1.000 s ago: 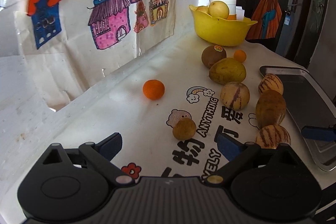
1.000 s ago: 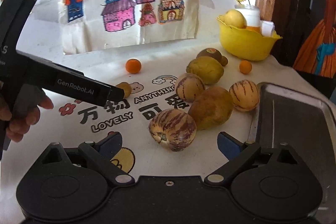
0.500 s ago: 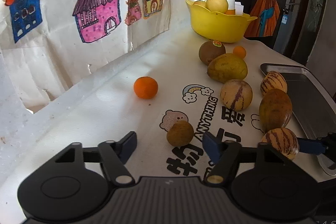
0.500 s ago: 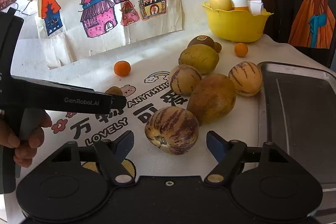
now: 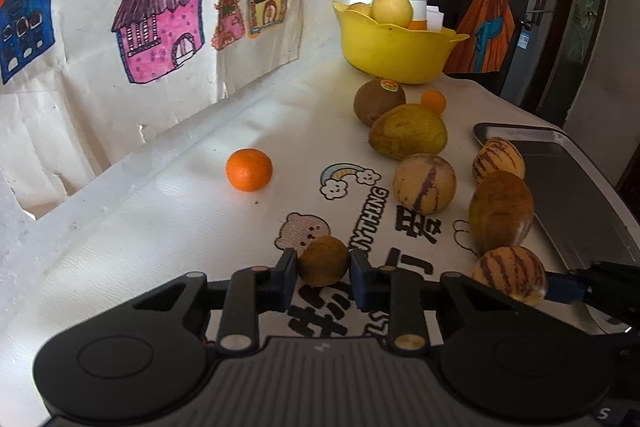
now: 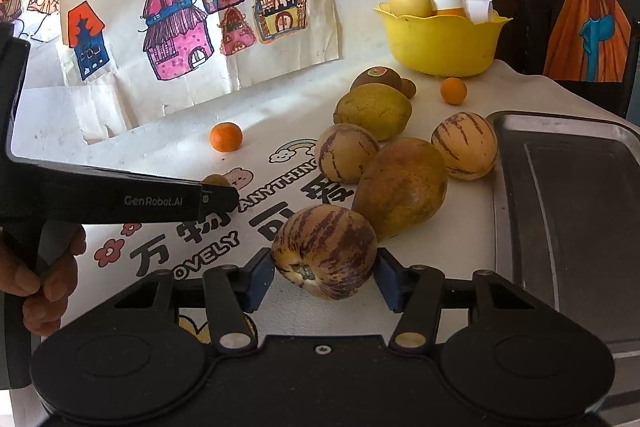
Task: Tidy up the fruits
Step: 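Grasp a striped pepino melon with the right tool while the left tool grasps a small brown round fruit, then carry the pepino with the right tool over the metal tray while the left tool carries the brown fruit there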
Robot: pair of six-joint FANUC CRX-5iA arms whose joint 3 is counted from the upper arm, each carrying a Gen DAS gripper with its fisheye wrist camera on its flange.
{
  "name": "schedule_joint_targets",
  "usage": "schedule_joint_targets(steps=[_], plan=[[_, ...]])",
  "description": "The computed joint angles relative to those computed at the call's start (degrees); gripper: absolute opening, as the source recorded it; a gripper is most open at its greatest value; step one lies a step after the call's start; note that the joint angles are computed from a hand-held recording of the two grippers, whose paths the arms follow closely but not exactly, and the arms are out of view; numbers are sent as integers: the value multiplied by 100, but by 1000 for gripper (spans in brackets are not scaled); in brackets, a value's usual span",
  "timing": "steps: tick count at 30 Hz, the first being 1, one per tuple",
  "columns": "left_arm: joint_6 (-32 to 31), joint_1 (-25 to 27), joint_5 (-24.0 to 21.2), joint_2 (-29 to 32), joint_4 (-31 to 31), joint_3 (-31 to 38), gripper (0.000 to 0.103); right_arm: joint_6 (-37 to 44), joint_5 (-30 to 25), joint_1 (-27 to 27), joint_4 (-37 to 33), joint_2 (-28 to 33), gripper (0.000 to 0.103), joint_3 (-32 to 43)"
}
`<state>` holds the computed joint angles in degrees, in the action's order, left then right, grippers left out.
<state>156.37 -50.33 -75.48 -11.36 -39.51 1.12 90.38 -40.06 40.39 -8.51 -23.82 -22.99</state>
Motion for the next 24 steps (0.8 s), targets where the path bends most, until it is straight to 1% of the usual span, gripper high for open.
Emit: schedule_joint_targets(steps=[4, 11, 15, 18, 22, 24], plan=[[37, -32, 34, 5, 25, 3, 30, 114, 54, -67, -174, 5, 58, 14], [286, -115, -66, -22, -4, 36, 30, 315, 211, -207, -506, -95, 55, -70], [406, -224, -180, -17, -33, 103, 30, 681, 121, -439, -978, -252, 55, -67], [457, -326, -243, 36, -62, 204, 30, 837, -32, -638, -1225, -402, 55, -21], [500, -417, -246, 161, -93, 414, 30, 1141, -372, -1009, -1488, -535, 55, 188], [472, -476, -244, 270, -165, 574, 30, 1578, -660, -1405, -1847, -506, 55, 424]])
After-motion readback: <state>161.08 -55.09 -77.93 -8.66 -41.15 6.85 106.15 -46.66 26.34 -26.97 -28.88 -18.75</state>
